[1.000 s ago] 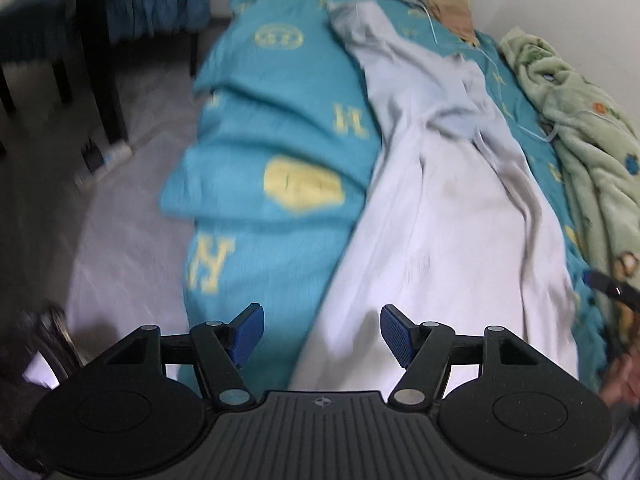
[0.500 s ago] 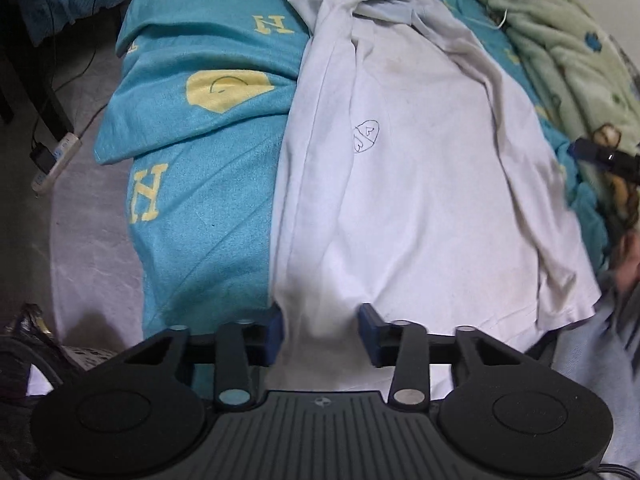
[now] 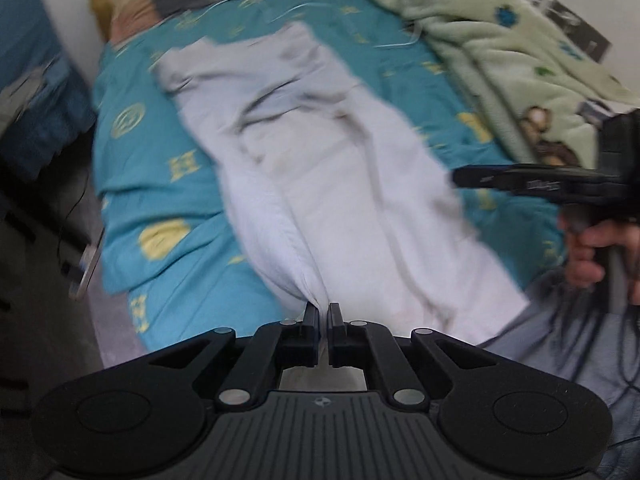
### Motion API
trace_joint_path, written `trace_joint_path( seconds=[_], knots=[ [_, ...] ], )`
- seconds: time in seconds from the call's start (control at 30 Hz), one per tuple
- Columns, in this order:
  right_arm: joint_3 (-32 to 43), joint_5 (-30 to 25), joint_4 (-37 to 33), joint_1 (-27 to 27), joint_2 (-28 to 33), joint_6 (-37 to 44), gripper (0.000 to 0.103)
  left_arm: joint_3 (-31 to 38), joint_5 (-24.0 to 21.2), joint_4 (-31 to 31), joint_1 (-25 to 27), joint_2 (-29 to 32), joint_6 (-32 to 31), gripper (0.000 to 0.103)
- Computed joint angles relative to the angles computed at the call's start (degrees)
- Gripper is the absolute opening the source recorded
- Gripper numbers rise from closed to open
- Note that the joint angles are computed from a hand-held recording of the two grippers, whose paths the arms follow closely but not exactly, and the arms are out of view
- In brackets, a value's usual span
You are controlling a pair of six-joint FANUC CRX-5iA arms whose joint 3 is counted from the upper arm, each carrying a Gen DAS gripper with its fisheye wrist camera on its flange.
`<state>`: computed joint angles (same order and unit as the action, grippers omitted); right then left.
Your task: Fold clothes
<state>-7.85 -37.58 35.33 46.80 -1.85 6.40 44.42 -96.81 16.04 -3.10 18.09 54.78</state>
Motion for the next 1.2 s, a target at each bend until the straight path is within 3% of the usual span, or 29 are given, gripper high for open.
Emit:
trace_joint_path(
  seconds=[0.2,0.4,0.43,0.6,0.67,0.77,0.9,1.07,1.13,1.2],
  knots=[
    [-0.67,-1.09,-0.27,0.38,-0.85,-0.28,0.043,-9.61,5.60,0.23,-7.13,-3.31,2.61,0.004],
    [-1.40,-2.04,0.03,0.73,-1.85,-0.63,0.043,-19.19,10.44,-0.39,-8.48,-4.77,5.13,0.010],
    [-1.54,-2.12,0.15,0.74,-2.02,-0.84,0.043,-19.82,10.26,0.05,-7.86,-5.22,5.00,0.013],
    [-1.83,-1.03,0.48,0.32,-2.15,-2.09,0.043,-21.65,11.44,-0.26,-4.98,-8.50,3.75,0.054],
    [-1.20,-1.42,-0.38,0.40,-1.84,-0.92,0.043,-22.26,11.51,1.07,-3.34,-9.21,3.95,0.061],
    [-0.35,-3.13,-1.19,0.76,-1.41,0.30,0.043,-24.23,10.73,6.29,-1.20,-9.48,3.46,0.061],
    [2.23,-9.98,-4.63,1.47,-0.58,2.53,0.043,-26.84,12.37,8.70,-2.22,-9.89,2.21,0.061],
    [2.23,-12.56,-10.53,1.89,-2.57,2.69,0.046,-27.90,13.50,9.31,-1.40,-9.20,9.09,0.063],
    [1.84,-13.07,-10.69,2.57,-3.33,1.40,0.057,-29.02,15.30,10.32,0.11,-9.63,12.37,0.071],
    [1.78,-13.13,-11.86,2.98,-3.76,1.02,0.064,-29.36,17.53,9.24,1.14,-10.17,17.41,0.085]
  ],
)
